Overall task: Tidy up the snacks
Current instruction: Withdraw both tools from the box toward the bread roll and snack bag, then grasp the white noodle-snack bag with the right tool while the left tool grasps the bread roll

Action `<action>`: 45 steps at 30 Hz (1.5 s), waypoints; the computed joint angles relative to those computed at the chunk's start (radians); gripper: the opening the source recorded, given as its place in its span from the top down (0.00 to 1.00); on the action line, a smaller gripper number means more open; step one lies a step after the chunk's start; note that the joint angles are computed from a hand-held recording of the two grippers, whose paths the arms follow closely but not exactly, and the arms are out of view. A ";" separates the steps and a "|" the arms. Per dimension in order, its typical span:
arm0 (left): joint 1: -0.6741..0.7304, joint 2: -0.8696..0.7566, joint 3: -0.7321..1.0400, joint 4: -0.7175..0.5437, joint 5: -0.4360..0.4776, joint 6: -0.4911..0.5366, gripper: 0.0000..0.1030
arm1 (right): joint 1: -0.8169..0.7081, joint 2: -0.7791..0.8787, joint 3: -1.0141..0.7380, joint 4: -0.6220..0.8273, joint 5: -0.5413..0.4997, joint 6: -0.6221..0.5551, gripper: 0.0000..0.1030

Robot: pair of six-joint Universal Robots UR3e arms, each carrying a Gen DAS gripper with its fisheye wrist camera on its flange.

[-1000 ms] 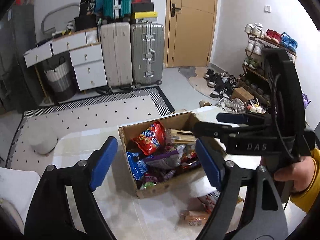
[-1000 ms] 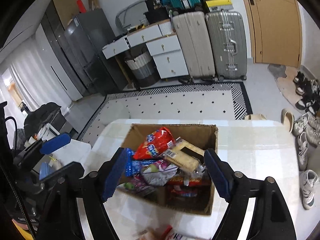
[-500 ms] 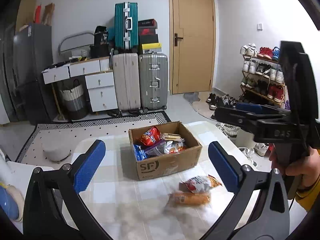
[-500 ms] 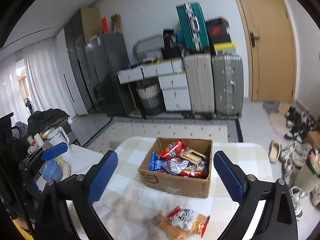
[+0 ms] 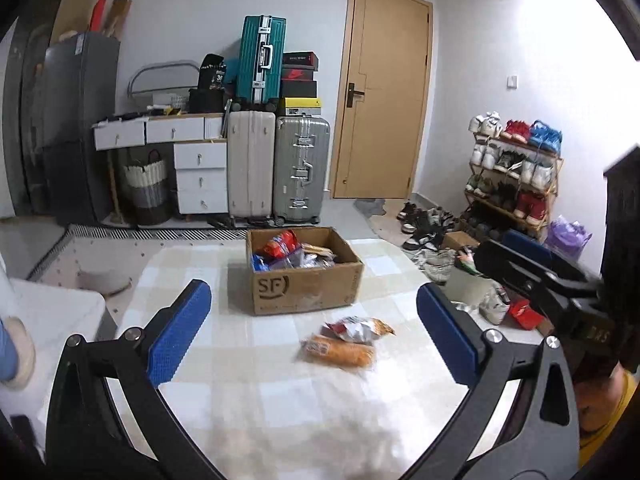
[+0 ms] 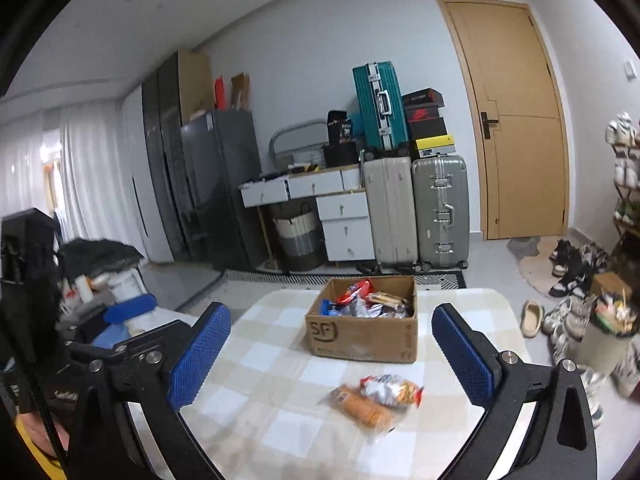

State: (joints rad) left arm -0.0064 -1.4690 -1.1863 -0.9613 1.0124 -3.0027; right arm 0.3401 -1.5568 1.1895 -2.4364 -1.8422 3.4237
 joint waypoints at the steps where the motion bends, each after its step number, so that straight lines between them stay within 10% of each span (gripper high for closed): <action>1: 0.019 0.045 -0.054 0.003 -0.018 0.000 0.00 | 0.029 -0.022 0.038 -0.013 -0.039 0.014 0.01; 11: 0.050 0.278 -0.494 0.131 0.014 0.021 0.00 | 0.189 -0.144 0.377 -0.140 -0.252 0.078 0.01; 25: -0.151 -0.297 -0.234 0.315 0.169 -0.055 0.00 | -0.115 -0.136 0.567 -0.210 0.104 0.028 0.01; 45: -0.196 -0.941 0.476 0.125 0.185 -0.121 0.00 | -0.389 0.590 -0.196 0.215 0.475 -0.005 0.01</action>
